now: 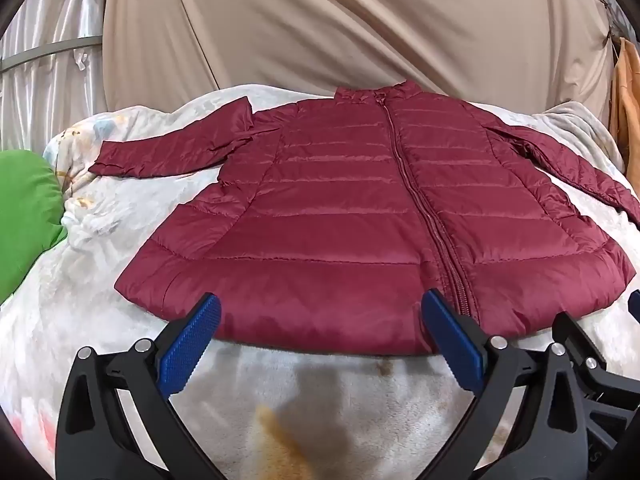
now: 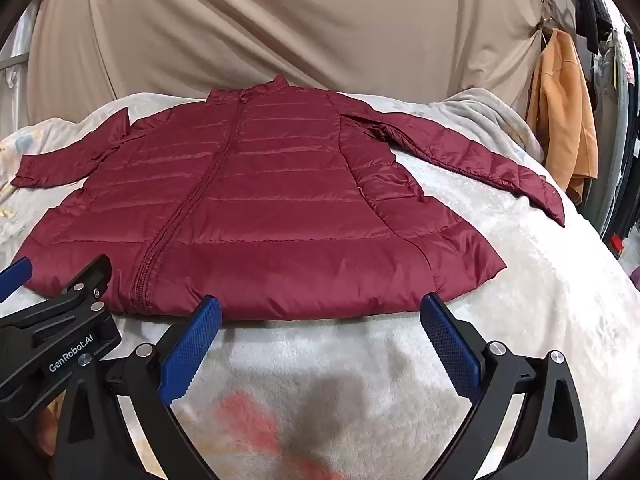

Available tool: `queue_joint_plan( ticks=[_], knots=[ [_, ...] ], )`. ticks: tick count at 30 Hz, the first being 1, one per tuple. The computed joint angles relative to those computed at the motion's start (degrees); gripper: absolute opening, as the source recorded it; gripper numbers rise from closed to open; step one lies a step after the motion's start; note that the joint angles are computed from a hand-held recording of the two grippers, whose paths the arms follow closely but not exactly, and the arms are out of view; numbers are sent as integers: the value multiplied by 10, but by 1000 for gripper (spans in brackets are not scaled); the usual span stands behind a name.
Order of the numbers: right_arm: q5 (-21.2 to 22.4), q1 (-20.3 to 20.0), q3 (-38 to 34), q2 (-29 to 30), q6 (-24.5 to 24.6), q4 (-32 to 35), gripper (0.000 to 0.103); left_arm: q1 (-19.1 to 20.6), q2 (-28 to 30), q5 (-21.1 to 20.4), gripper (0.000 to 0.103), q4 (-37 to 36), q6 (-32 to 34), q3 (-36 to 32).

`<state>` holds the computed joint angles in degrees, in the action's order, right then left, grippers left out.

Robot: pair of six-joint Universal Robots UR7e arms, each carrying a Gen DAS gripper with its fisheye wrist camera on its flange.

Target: Fold large clothes

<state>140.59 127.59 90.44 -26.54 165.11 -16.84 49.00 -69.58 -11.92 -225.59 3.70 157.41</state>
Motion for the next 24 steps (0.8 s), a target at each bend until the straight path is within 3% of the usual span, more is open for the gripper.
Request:
queue_joint_plan(
  ticks=[24],
  knots=[
    [1,2,-9,8,12,13,98,1,-2,2,97,13,-5,-1]
  ],
)
